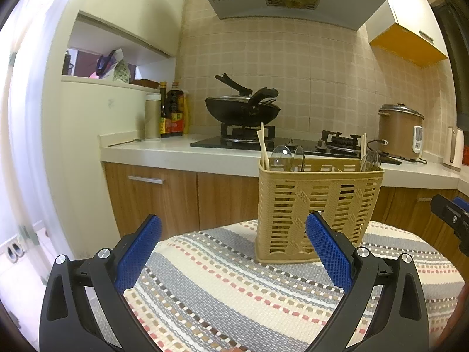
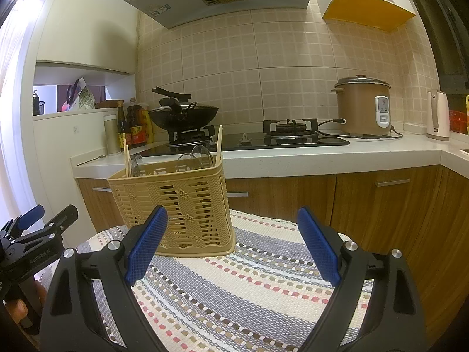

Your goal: Organize utensils

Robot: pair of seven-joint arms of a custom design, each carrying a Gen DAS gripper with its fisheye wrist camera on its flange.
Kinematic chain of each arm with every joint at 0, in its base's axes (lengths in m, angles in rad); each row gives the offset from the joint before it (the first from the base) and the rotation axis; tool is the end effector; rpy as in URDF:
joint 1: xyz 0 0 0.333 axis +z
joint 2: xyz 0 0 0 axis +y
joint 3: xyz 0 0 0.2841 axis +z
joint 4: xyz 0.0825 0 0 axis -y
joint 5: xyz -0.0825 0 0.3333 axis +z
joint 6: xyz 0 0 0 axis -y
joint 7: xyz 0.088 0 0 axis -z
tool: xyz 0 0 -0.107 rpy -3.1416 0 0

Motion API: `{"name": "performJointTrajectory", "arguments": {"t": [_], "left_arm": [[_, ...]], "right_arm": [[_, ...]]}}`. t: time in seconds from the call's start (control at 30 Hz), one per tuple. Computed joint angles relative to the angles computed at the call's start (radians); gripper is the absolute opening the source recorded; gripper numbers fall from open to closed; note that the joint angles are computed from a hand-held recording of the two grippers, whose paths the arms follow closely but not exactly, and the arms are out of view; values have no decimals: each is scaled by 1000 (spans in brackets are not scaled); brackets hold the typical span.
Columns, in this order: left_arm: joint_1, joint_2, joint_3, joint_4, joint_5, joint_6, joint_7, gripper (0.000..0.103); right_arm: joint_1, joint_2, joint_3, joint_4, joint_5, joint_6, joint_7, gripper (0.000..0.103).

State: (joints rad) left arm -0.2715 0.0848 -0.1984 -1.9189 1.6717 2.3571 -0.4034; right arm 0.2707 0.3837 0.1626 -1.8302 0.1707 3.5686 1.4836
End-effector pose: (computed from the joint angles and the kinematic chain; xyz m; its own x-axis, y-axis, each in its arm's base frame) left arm 0.5146 -0.2431 0.4882 0.3371 -0.9408 0.0351 -0.2173 -0.1140 -0.9694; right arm 0.5789 0.2257 0.4945 0.3293 -0.9376 -0.1119 -0.2438 0.0301 -0.9694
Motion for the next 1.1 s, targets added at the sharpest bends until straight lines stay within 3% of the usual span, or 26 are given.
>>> {"name": "performJointTrajectory", "arguments": {"t": [1.1], "left_arm": [[-8, 14, 4, 11, -4, -5, 24, 95]], "right_arm": [[14, 5, -9, 7, 22, -6, -23, 86]]}}
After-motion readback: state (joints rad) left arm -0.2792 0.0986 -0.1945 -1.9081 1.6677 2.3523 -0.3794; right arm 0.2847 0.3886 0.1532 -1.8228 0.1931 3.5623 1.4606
